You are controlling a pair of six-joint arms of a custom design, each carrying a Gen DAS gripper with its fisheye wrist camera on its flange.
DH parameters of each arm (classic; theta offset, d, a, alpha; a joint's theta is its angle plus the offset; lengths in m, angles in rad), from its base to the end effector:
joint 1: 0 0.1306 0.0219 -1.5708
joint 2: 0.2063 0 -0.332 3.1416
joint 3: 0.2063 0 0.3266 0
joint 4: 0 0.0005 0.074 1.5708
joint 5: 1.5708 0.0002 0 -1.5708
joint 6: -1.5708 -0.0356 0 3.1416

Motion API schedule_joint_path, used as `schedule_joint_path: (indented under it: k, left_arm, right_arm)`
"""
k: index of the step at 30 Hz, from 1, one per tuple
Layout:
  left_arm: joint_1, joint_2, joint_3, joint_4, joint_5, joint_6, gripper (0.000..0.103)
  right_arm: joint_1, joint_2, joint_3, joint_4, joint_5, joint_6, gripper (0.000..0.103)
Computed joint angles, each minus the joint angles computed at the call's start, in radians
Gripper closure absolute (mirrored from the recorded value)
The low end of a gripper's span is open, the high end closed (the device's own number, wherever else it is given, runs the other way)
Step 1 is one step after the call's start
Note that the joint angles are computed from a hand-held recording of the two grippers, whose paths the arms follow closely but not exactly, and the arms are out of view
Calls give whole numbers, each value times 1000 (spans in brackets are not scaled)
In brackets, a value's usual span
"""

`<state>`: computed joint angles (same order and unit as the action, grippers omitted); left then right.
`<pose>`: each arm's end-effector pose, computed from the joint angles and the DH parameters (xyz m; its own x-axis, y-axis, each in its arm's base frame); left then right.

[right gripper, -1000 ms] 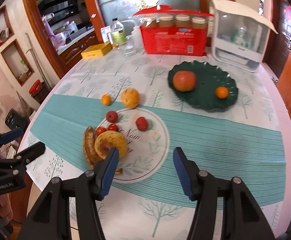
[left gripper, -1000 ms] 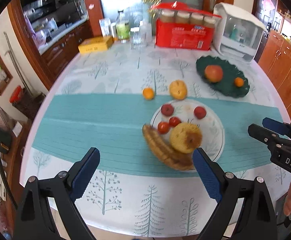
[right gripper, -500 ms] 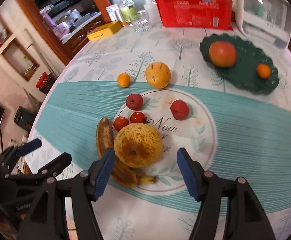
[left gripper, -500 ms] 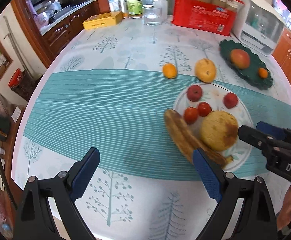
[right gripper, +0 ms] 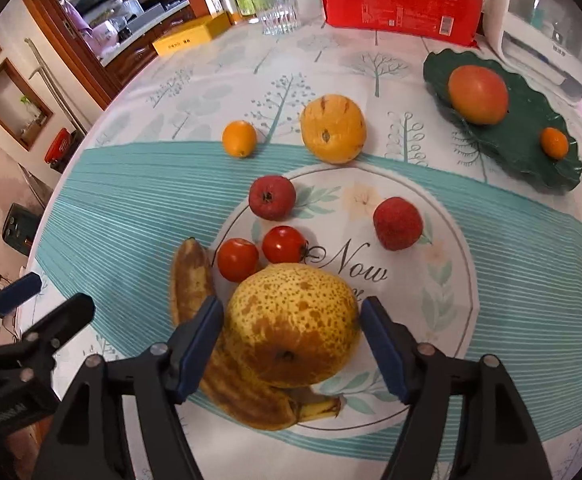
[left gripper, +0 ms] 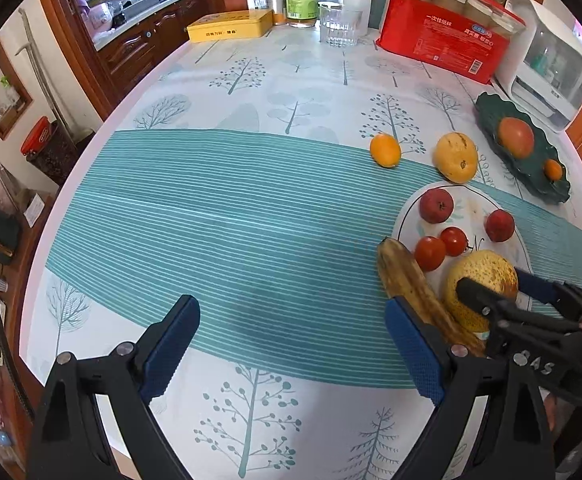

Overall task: Organize fruits
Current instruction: 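Grasp the yellow pear with the right tool while the left tool grasps the banana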

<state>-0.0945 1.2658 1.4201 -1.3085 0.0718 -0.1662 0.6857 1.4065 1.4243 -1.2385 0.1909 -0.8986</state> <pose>0.3542 -0.0366 0.4110 -0.8775 0.2489 -0.4099 0.2720 0.9623 0.0022 0.3139 0.2474 0.3657 -0.8998 0.2565 -0.3530 0.2131 0.9643 0.1574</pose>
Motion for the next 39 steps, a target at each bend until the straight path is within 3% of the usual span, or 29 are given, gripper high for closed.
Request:
schedule_joint_path:
  k: [5, 14, 20, 28, 33, 39]
  left_arm:
    - [-15, 26, 13, -4, 17, -6, 10]
    - [-99, 78, 17, -43, 53, -1, 10]
    - [-154, 132, 31, -95, 86, 51, 12]
    - [-219, 159, 27, -129, 123, 112, 44]
    - [-254, 162, 32, -131, 79, 158, 45]
    - [-340, 219, 71, -125, -39, 180, 51]
  right_arm:
    - [-15, -17, -41, 34, -52, -25, 27]
    - [-3, -87, -94, -32, 9, -61, 28]
    - [-6, -150, -144, -84, 45, -107, 28]
    - [2, -214, -193, -121, 56, -153, 28]
    - [13, -239, -207, -135, 61, -163, 28]
    - [21, -270, -224, -148, 71, -165, 28]
